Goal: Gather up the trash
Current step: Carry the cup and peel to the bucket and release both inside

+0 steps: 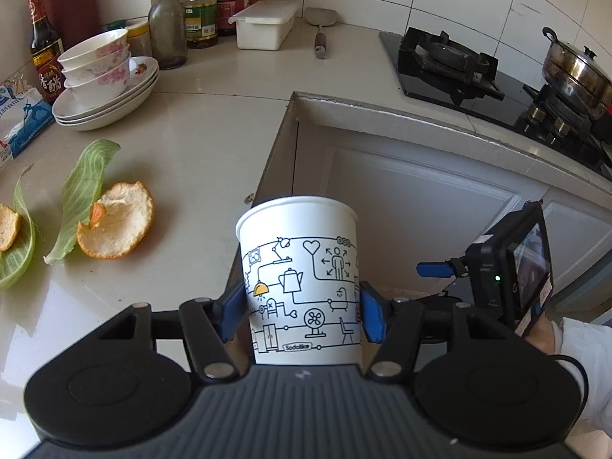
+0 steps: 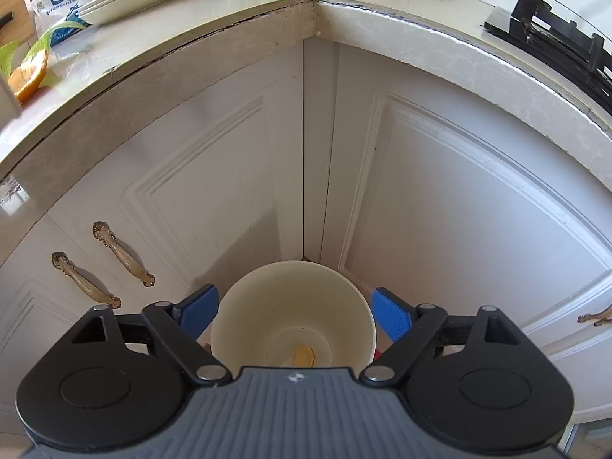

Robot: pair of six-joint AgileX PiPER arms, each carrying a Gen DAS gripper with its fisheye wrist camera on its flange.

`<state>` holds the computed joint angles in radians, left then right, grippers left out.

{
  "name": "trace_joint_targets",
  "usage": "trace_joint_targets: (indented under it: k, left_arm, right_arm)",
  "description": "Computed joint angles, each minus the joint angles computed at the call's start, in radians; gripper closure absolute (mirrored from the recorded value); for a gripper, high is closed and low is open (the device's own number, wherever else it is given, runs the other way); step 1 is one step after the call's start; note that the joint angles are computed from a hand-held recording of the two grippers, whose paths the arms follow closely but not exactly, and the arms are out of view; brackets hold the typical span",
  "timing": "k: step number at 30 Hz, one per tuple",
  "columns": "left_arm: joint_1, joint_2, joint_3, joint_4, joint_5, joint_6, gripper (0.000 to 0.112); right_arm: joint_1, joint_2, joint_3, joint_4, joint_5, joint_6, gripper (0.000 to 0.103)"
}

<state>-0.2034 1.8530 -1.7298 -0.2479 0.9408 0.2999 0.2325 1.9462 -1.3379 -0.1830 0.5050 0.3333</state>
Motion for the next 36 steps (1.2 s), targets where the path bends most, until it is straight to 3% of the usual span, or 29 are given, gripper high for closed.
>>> trace_joint_targets:
  k: [17,24,26,28,36]
  left_arm:
    - [-0.144,0.199,-0.05,0.005,-0.126,-0.054,0.051]
    - [-0.177,0.323,-0.124,0.045,-0.117,-0.117,0.05]
    - [-0.179,0.344,-0.139,0.04,-0.115,-0.119,0.043]
    - [-0.184,0.343,-0.123,0.054,-0.148,-0.137,0.026]
    - [-0.186,0.283,-0.054,0.066,-0.205,-0.12,0.022]
  right_arm:
    - [-0.018,-0.242,0.162,-0.012,0.064,-0.02,0.001]
    - [-0.001,-0.282,0.196,-0.043,0.08,0.002,0.0]
    - [0.002,-0.294,0.204,-0.05,0.082,0.003,0.0]
    - [0.003,-0.3,0.208,-0.059,0.083,0.006,0.0]
    - [-0.002,-0.308,0.21,-0.07,0.094,0.021,0.0]
